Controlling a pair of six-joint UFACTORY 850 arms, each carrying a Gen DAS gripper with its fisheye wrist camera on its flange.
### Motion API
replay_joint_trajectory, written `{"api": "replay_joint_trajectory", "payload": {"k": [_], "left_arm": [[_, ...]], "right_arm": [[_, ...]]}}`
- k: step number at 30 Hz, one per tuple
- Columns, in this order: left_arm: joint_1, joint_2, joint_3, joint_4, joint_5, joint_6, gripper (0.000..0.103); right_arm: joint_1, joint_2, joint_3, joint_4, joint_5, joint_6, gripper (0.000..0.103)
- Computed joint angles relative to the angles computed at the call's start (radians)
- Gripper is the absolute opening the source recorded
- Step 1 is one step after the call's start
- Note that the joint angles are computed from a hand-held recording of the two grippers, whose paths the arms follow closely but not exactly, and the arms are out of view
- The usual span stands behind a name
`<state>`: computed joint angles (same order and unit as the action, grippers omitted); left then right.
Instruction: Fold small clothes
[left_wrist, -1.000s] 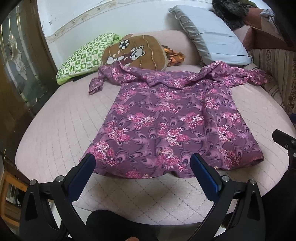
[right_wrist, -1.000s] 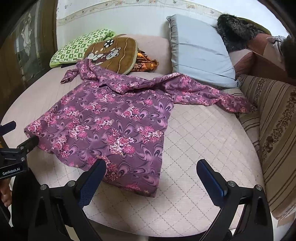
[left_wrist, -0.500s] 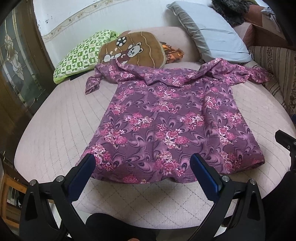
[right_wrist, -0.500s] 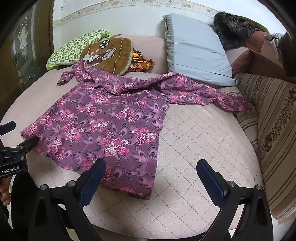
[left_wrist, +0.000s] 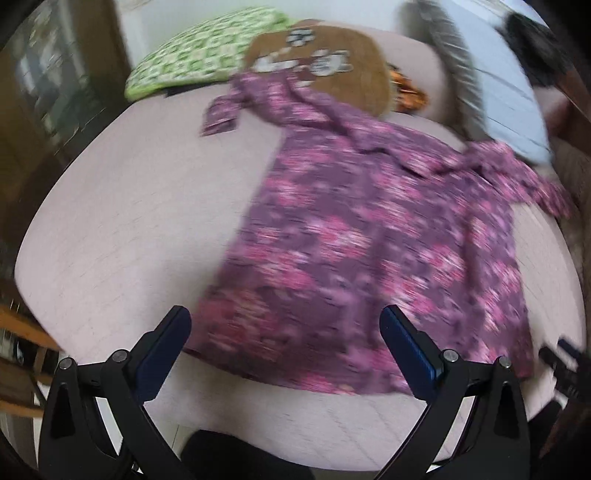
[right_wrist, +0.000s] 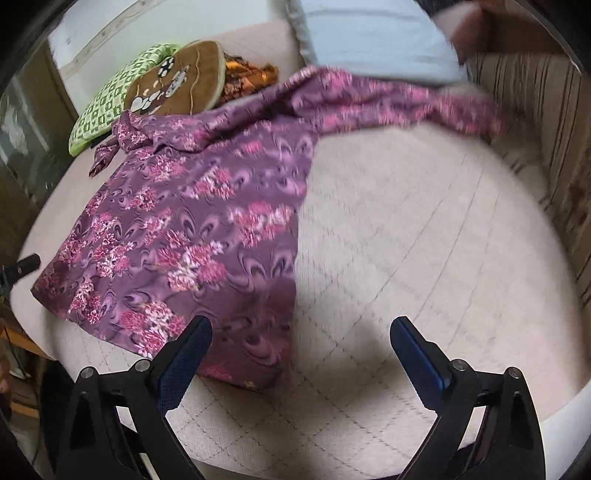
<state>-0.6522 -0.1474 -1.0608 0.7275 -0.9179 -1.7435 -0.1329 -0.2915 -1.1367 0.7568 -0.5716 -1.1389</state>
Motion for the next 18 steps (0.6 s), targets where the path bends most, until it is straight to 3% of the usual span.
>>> {"api": "replay_joint_trajectory", "payload": {"k": [3, 7, 11, 14, 15, 16, 17, 18], "left_arm": [[0.053, 0.043, 0.051, -0.078, 0.028, 0.021, 0.103], [0.106, 0.114, 0.161, -0.221, 0.194, 0.008, 0.103], [0.114, 0.127, 0.224, -0.311, 0.324, 0.003, 0.103], [0.134, 0.115, 0.247, -0.393, 0.427, 0.052, 0.102], [0.131, 0.111, 0.248, -0.360, 0.433, 0.006, 0.099], [0.121, 0.109, 0.241, -0.285, 0.406, -0.081, 0.089], [0.116, 0.111, 0.235, -0.238, 0.384, -0.127, 0.078], [0.112, 0.112, 0.226, -0.212, 0.362, -0.146, 0.045]], "right_arm": [[0.008, -0.018, 0.003, 0.010, -0.037, -0.041, 0.092], [0.037, -0.035, 0.006, -0.005, -0.076, -0.048, 0.085], [0.048, -0.026, 0.023, 0.019, -0.089, -0.070, 0.082], [0.045, -0.022, 0.034, 0.042, -0.086, -0.076, 0.063], [0.047, -0.017, 0.040, 0.043, -0.062, -0.082, 0.037], [0.048, -0.017, 0.041, 0.044, -0.045, -0.088, 0.005], [0.047, -0.021, 0.036, 0.040, -0.040, -0.090, 0.006], [0.036, -0.034, 0.019, 0.047, -0.077, -0.094, 0.005]]}}
